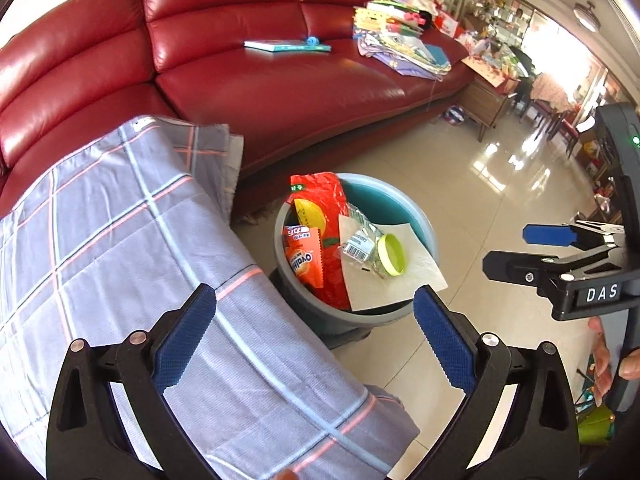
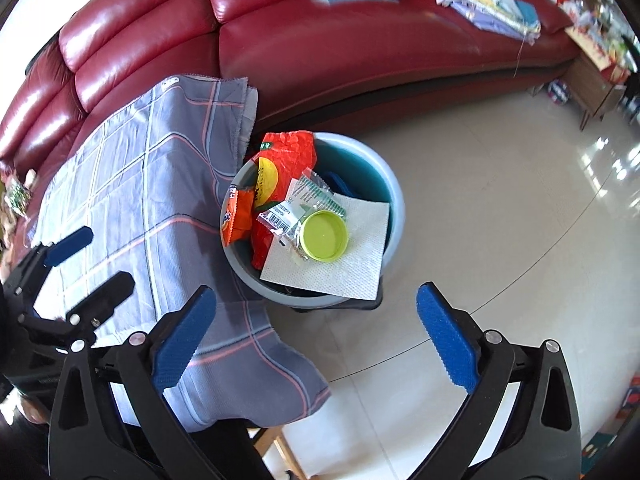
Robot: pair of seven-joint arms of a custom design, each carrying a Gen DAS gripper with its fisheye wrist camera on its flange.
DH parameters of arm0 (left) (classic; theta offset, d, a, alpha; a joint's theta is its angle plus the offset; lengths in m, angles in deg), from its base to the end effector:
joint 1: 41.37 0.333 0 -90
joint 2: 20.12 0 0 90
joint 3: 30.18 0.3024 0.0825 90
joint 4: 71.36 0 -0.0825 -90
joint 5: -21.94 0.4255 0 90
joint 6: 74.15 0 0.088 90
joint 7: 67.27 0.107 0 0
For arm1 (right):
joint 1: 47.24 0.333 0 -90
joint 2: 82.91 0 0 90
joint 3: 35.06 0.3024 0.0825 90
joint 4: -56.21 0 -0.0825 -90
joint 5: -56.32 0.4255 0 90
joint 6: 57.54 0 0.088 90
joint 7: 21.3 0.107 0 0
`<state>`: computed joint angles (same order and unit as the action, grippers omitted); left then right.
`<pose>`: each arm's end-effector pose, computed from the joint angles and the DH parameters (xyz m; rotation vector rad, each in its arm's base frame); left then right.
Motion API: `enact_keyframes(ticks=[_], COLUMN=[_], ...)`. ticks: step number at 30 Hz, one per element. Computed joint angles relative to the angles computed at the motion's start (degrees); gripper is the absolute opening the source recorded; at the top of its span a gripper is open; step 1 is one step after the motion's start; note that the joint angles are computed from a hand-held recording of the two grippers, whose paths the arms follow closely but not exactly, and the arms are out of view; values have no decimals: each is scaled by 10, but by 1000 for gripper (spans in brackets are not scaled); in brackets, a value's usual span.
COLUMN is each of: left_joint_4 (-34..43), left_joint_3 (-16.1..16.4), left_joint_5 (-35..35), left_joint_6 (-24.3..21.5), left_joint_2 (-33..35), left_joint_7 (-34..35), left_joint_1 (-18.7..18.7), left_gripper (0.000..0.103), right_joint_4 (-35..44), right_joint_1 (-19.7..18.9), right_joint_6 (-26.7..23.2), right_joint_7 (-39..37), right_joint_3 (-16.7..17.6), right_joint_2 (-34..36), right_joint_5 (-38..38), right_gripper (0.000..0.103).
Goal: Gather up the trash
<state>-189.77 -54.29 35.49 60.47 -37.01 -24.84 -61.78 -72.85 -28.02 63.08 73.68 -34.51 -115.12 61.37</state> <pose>0.3893 -0.4077 0.5859 -1.8402 2.0015 -0.7696 0.4356 0.1617 0.6017 -2.1472 1.7046 -0.2188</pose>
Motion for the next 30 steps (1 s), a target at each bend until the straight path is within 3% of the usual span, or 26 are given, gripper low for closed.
enact_keyframes(ticks=[13,30], left_joint_4=[-60,-79], left_joint_3=[-4,-20], left_joint_5=[-40,-48], left_joint_6=[-25,-42], left_joint_2=[-98,-131], left_joint_7=[-13,-25], left_joint_1=[9,23], left_gripper=[99,99], right_joint_4=[-16,-23], right_joint_1=[14,31], right_joint_6=[-31,-34], right_joint_7=[12,24], right_joint_3=[19,24], right_joint_2=[-56,-51], right_joint_5=[-32,-32], right_gripper=[96,96])
